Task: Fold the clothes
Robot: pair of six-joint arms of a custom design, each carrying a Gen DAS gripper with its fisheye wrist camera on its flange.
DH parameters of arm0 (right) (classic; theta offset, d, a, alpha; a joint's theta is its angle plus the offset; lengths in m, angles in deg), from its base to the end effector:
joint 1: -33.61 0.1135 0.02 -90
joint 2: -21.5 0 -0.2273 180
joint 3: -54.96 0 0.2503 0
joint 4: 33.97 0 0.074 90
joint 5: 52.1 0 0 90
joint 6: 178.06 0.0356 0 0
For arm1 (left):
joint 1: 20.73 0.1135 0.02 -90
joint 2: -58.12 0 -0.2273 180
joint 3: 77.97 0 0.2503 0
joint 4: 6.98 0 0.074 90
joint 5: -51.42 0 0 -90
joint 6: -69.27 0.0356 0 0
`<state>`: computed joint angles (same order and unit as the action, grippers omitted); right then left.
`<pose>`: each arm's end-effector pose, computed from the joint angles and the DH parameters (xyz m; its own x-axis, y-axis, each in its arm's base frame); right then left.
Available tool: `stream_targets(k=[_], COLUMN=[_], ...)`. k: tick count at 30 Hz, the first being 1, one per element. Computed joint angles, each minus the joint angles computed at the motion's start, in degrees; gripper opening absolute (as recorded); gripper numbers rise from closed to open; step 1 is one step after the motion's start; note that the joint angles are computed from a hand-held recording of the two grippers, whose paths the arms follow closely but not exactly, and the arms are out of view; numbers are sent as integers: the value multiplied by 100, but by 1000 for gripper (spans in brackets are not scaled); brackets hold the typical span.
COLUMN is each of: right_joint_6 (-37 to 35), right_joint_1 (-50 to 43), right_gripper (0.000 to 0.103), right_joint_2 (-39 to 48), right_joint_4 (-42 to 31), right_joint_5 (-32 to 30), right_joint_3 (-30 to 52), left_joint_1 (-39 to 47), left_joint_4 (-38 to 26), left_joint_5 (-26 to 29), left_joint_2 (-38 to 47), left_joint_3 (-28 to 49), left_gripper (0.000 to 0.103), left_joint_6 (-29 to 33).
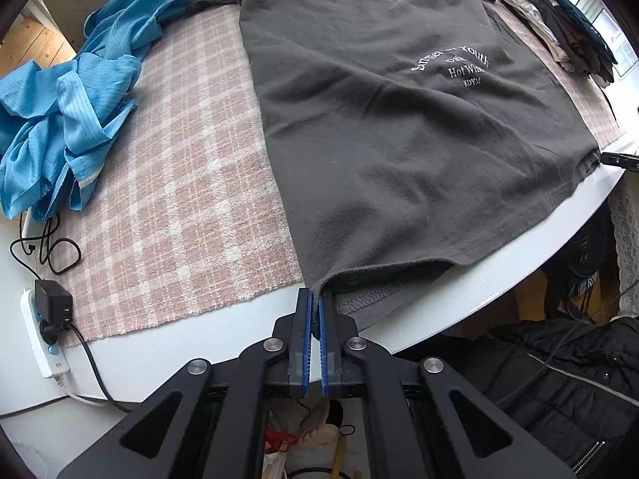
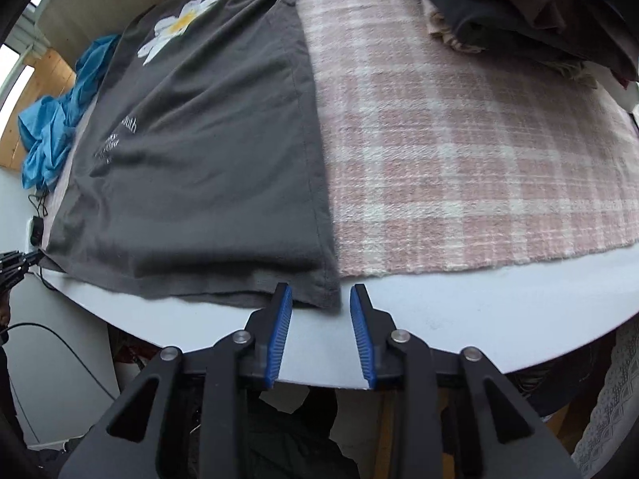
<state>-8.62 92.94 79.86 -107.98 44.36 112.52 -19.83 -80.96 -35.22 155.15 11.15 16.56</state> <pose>0.0951 0.1525 0.1980 -0.9156 0.3711 -0.1548 0.3301 0.9135 0.2377 0.3112 0.0028 0.1962 -0.7920 0.5924 -0.1474 0.5938 0.8036 0.0393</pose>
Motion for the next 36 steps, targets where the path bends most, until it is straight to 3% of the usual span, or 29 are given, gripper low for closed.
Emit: stream_targets(k=[1, 2, 6, 10, 12, 16, 19, 22, 25, 27, 29, 31, 33, 36], right_joint_6=[-57, -106, -94, 417, 703, 369, -265, -785, -1729, -2604, -3340, -3946, -4337, -4586], right_joint_1=[-20, -35, -72, 274, 464, -251, -940, -1170, -1611, -2314, -3081, -3840, -4366, -5018], right_gripper=[20, 6, 5, 4, 4, 4, 6, 6, 9, 31, 40, 40, 40, 40], right_joint_2=[67, 96, -410, -1566, -1730, -1815, -1837, -1347, -723, -37, 685, 1554, 2582, 4283], right_joint_4=[97, 193, 48, -720, -1005, -719, -577, -1127, -1614, -1635, -1283, -703, -195, 386], right_joint_5=[-53, -102, -75, 498, 726, 79, -694, -630, -272, -188, -285, -537, -709, -1066], right_joint_3=[-15, -31, 107, 562, 652, -73, -440, 392, 1791, 2714, 3278, 3671, 4247, 5155], left_joint_1=[10, 21, 63, 313, 349, 144, 13, 103, 236, 193, 137, 67, 4, 106], left_joint_4=[5, 10, -7, -262, -265, 26, -9, -464, -1087, -1499, -1794, -1922, -1987, -1578], left_joint_5=[4, 9, -13, 245, 298, -10, -120, 23, 265, 380, 504, 636, 688, 89], left_joint_2=[-13, -29, -249, -559, -577, -352, -157, -155, 191, 601, 850, 869, 717, 646], left_joint_3=[-17, -36, -107, -52, -155, -460, -454, -1, 1103, 2016, 2609, 2760, 2342, 1222], left_gripper=[3, 3, 3, 3, 3, 3, 5, 8, 13, 19, 20, 15, 15, 19], left_joint_6=[9, 18, 65, 290, 353, 210, 144, 281, 422, 485, 563, 653, 952, 1411])
